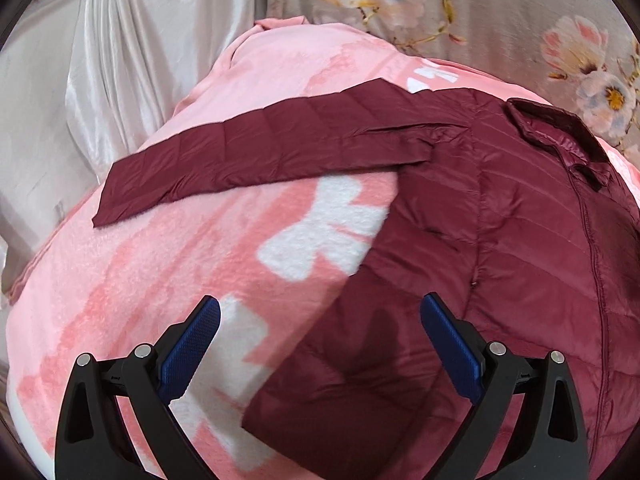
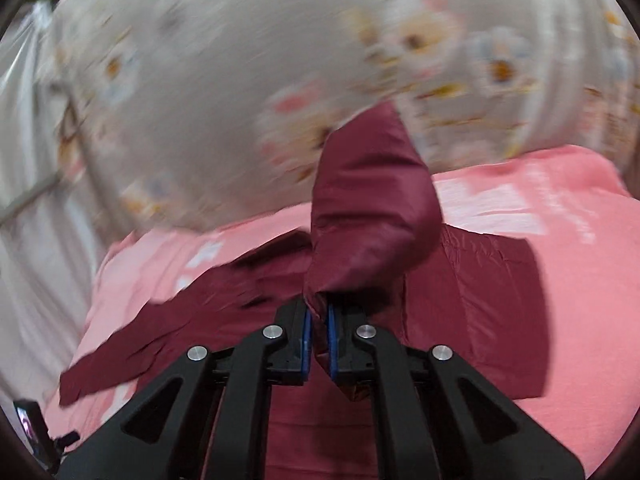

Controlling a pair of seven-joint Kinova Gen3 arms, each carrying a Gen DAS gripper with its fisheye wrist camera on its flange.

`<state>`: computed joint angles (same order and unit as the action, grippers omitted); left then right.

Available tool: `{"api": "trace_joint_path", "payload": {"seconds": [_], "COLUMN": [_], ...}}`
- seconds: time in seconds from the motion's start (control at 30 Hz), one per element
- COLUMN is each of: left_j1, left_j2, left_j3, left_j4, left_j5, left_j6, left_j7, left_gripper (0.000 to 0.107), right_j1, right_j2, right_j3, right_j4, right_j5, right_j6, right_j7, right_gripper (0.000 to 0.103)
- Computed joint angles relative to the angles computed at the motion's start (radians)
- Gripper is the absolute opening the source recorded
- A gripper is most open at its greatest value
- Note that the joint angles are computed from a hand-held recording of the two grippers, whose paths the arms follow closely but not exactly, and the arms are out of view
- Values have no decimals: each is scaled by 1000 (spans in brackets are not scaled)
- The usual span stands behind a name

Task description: Fold large clothes

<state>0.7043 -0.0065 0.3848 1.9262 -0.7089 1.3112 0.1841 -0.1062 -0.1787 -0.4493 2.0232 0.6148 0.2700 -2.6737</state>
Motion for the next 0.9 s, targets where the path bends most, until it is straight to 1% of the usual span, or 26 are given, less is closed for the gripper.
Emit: {"api": "trace_joint_path", "payload": {"seconds": [0.03,0.07,0.13,0.2,0.23,0.27,0.33,0.37,0.4,0.43,0.47,0.5,0.53,0.6,0.63,0.67,0.7,0.77,0.8,0.83,0.9], "left_j1": [-3,-8,-25,-49,-63,-80,-111,-126,-143,-177,-208,-255,-301,-390,-420,-434,-430,-377,-342,-307,-227], "left_j2": [-10,-18,-44,-72,-86,-106,-130,-144,-161,-177,-194,-205,-213,-217,-214,-202,-189,-157,-129,-106,-55], "left_j3": [-4,-6,-11,-14,-14,-18,-19,-21,-29,-19,-18,1,24,70,74,59,30,-58,-104,-150,-243], "left_j4": [10,18,42,65,76,89,101,108,114,119,121,121,116,100,89,75,63,45,30,20,-10], "left_j5": [5,9,16,25,30,39,54,62,76,92,112,133,149,173,203,244,285,366,407,447,529], "left_j6": [-11,-22,-60,-106,-132,-166,-215,-243,-277,-310,-351,-379,-404,-458,-482,-517,-550,-620,-661,-692,-736], "left_j7": [-3,-6,-19,-34,-41,-55,-77,-88,-106,-129,-161,-193,-219,-263,-301,-339,-376,-437,-462,-494,-566], "left_gripper": [98,98,98,98,98,98,98,98,98,98,98,98,98,98,98,98,98,98,98,98,98], "right_j1": [-8,-34,-113,-205,-233,-244,-236,-235,-215,-195,-193,-204,-234,-277,-301,-313,-333,-355,-365,-362,-343], "right_j2": [44,90,182,261,283,323,366,374,369,351,314,270,245,167,136,102,83,40,29,11,-7], "right_j3": [-40,-65,-70,-61,-65,-88,-125,-134,-158,-164,-155,-126,-85,-6,41,87,133,226,272,319,411], "right_j4": [-26,-44,-89,-127,-133,-149,-164,-165,-158,-143,-118,-86,-70,-24,-6,25,44,86,103,134,203], "right_j5": [41,81,163,244,280,301,293,265,225,199,177,171,182,165,132,91,51,-31,-71,-111,-192], "right_j6": [18,21,53,112,129,140,152,143,117,78,37,-3,-28,-37,-31,-30,-27,11,13,0,-68], "right_j7": [-41,-67,-137,-197,-224,-234,-209,-177,-136,-111,-103,-110,-130,-157,-151,-146,-125,-88,-61,-51,-55], "right_gripper": [5,6,6,7,7,9,16,24,29,33,41,49,53,54,54,55,55,55,55,55,56]}}
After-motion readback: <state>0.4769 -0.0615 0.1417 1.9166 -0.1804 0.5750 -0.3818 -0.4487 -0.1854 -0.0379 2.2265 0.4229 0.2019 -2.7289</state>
